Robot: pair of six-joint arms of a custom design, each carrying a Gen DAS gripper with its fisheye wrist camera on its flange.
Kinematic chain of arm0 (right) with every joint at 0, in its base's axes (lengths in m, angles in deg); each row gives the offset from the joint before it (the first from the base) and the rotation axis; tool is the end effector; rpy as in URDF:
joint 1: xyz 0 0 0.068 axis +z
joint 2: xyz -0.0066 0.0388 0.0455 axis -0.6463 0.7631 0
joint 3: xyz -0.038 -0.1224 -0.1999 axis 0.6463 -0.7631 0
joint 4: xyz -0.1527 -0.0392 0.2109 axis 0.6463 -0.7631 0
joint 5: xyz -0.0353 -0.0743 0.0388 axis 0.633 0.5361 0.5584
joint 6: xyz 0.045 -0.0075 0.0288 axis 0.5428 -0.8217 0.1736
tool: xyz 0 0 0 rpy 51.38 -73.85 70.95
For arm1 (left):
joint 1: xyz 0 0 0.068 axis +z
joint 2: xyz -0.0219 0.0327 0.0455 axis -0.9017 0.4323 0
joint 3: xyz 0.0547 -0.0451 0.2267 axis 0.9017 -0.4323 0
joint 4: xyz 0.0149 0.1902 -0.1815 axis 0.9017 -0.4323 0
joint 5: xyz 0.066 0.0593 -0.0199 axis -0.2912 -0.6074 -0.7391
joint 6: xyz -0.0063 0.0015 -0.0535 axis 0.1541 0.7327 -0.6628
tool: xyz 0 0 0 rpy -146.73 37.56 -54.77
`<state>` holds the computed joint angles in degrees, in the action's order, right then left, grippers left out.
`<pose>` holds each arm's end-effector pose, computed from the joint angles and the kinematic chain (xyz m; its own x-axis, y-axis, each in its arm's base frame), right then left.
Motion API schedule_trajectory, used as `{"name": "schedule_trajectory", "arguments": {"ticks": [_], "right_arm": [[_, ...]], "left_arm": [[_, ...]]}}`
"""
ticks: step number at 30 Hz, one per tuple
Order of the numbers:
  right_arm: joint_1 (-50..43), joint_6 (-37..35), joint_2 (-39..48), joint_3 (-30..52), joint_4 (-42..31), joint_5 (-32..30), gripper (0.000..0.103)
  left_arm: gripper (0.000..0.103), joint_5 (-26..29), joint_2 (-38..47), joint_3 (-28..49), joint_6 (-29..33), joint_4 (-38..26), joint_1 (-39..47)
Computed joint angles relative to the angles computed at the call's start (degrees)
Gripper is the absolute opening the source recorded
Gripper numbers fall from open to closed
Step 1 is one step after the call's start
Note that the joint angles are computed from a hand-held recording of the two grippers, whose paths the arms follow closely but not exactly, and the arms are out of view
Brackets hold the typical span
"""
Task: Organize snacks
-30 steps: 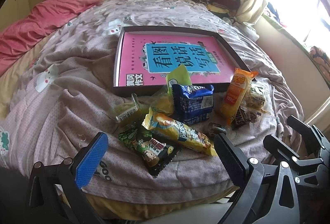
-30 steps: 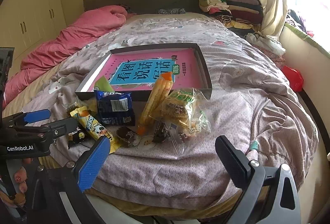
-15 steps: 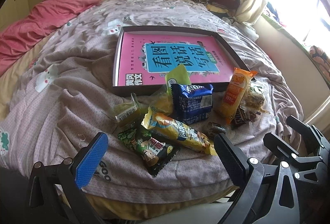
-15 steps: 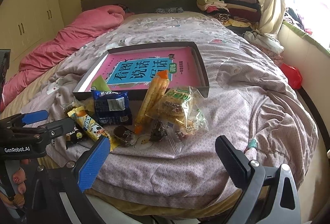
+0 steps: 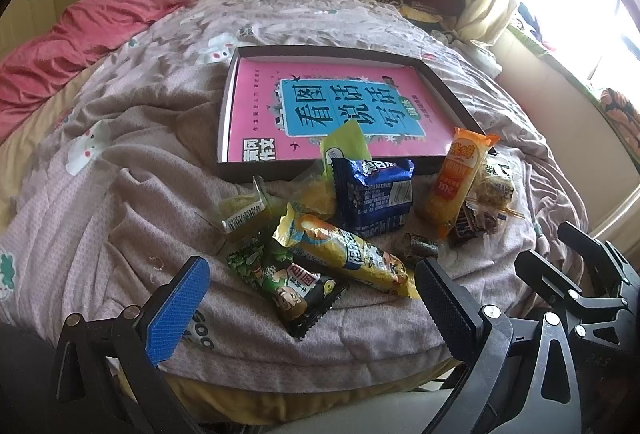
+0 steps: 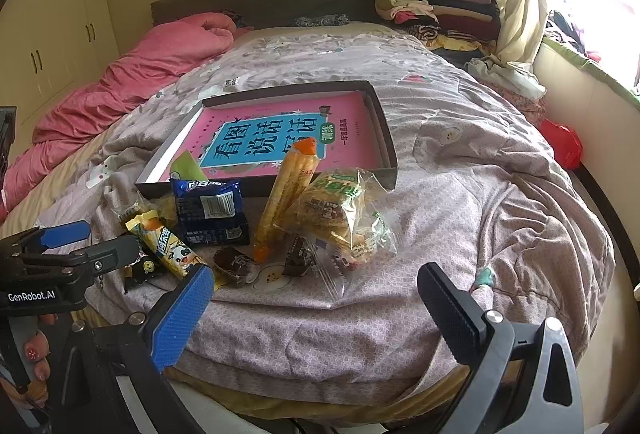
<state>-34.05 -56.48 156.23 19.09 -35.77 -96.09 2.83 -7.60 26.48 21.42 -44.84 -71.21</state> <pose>0.3534 0.0495 0.2005 -0.6554 -0.2989 -0.6936 -0.4760 0.8765 0.0721 0.2864 -0.0297 0.1980 -0.7455 -0.3056 -0.5923 -0.2763 0.9504 -0.1426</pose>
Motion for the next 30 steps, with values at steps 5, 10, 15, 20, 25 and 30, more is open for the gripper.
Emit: {"name": "schedule_trajectory", "arguments": {"ticks": [5, 10, 15, 20, 25, 30], "right_arm": [[-0.1, 0.0, 0.2, 0.2, -0.1, 0.1, 0.103], [-0.1, 0.1, 0.4, 0.3, -0.3, 0.0, 0.103], [-0.3, 0.5, 0.5, 0.3, -0.2, -0.1, 0.103], [-0.8, 1.3, 1.6, 1.6, -0.7, -0.5, 0.103], [-1.2, 1.6, 2.1, 2.3, -1.0, -1.2, 0.103], [-1.4, 1.6, 3.0, 3.0, -1.4, -1.8, 0.103]], "left_arm": [[0.102, 0.2, 0.1, 0.0, 0.0, 0.0, 0.1], [0.102, 0.4, 0.2, -0.2, -0.2, 0.2, 0.3], [0.102, 1.0, 0.2, -0.4, -0.4, -0.1, 0.8], [0.102, 2.8, -0.3, -0.9, -0.9, -1.4, 3.1], [0.102, 4.8, -0.1, -1.5, -1.6, -2.3, 5.8], [0.102, 8.2, 0.9, -2.2, -2.5, -2.1, 7.9]]}}
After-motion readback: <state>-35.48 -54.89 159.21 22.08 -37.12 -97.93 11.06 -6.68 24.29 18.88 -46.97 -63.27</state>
